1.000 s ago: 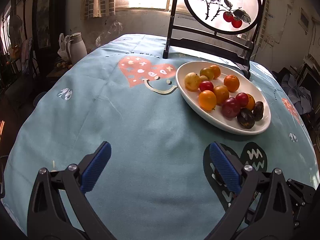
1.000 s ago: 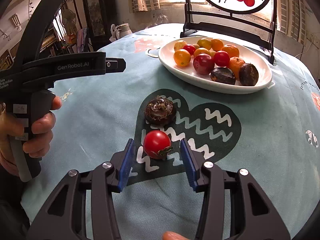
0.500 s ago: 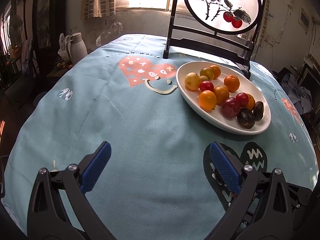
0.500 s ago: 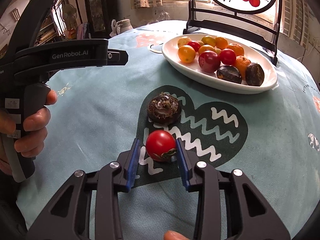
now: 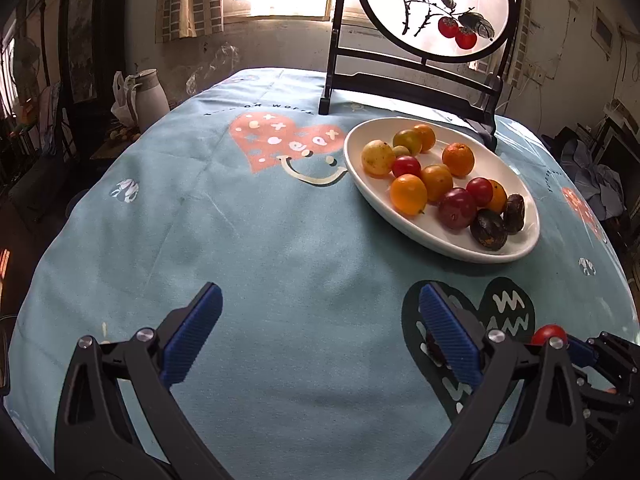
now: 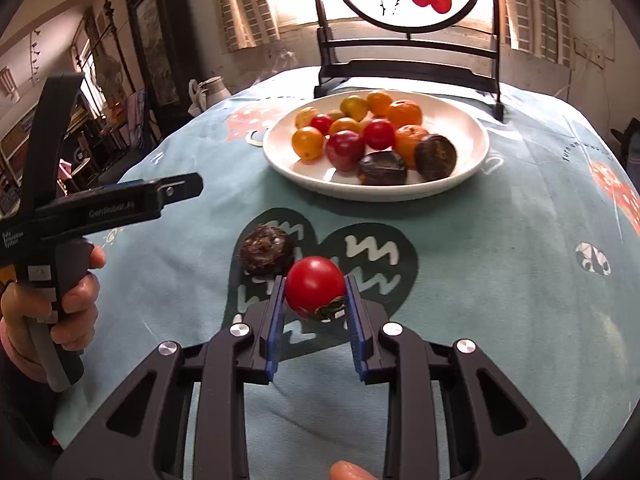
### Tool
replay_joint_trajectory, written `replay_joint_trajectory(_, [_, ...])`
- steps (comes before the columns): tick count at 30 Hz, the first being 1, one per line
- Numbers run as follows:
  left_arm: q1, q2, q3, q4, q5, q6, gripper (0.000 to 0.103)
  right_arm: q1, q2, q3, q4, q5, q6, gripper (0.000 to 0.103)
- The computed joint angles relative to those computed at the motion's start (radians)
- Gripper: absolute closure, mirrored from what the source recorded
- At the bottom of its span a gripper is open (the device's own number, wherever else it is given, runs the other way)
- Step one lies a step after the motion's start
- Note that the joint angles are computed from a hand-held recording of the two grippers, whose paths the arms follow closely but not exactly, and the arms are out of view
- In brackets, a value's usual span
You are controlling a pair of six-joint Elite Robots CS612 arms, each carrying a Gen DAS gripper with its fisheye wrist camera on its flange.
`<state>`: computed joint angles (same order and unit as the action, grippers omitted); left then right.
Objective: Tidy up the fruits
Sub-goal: 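Grasp the last red tomato with the right tool while the left tool grasps the dark brown fruit, then lower the tomato and dark brown fruit onto the plate and open both tools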
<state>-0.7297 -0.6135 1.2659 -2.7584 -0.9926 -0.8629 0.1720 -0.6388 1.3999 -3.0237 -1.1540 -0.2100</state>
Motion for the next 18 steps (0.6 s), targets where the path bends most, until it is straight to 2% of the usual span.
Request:
replay_joint_trajectory(2, [-0.001, 0.005, -0.004, -0.022, -0.023, 0.026, 0.002, -0.008, -0.003, 0.007, -0.023, -0.011, 0.035, 0.074])
replay_joint_trajectory(5, [0.0, 0.019, -0.019, -0.07, -0.103, 0.073, 0.002, -0.021, -0.008, 0.016, -0.05, -0.009, 0.08, 0.074])
replay_joint_trajectory(8, [-0.007, 0.037, -0.045, -0.094, -0.163, 0.166, 0.003, -0.027, -0.008, 0.016, -0.057, -0.019, 0.112, 0.074])
replay_joint_trajectory(13, [-0.03, 0.062, -0.082, -0.091, -0.163, 0.326, 0.011, -0.031, -0.008, 0.016, -0.05, -0.018, 0.128, 0.074])
replay_joint_trajectory(17, [-0.034, 0.078, -0.113, -0.037, -0.157, 0.344, 0.015, -0.029, -0.009, 0.015, -0.033, -0.019, 0.121, 0.074])
replay_joint_trajectory(18, [-0.032, 0.08, -0.118, -0.025, -0.164, 0.341, 0.022, -0.029, -0.009, 0.015, -0.031, -0.018, 0.121, 0.074])
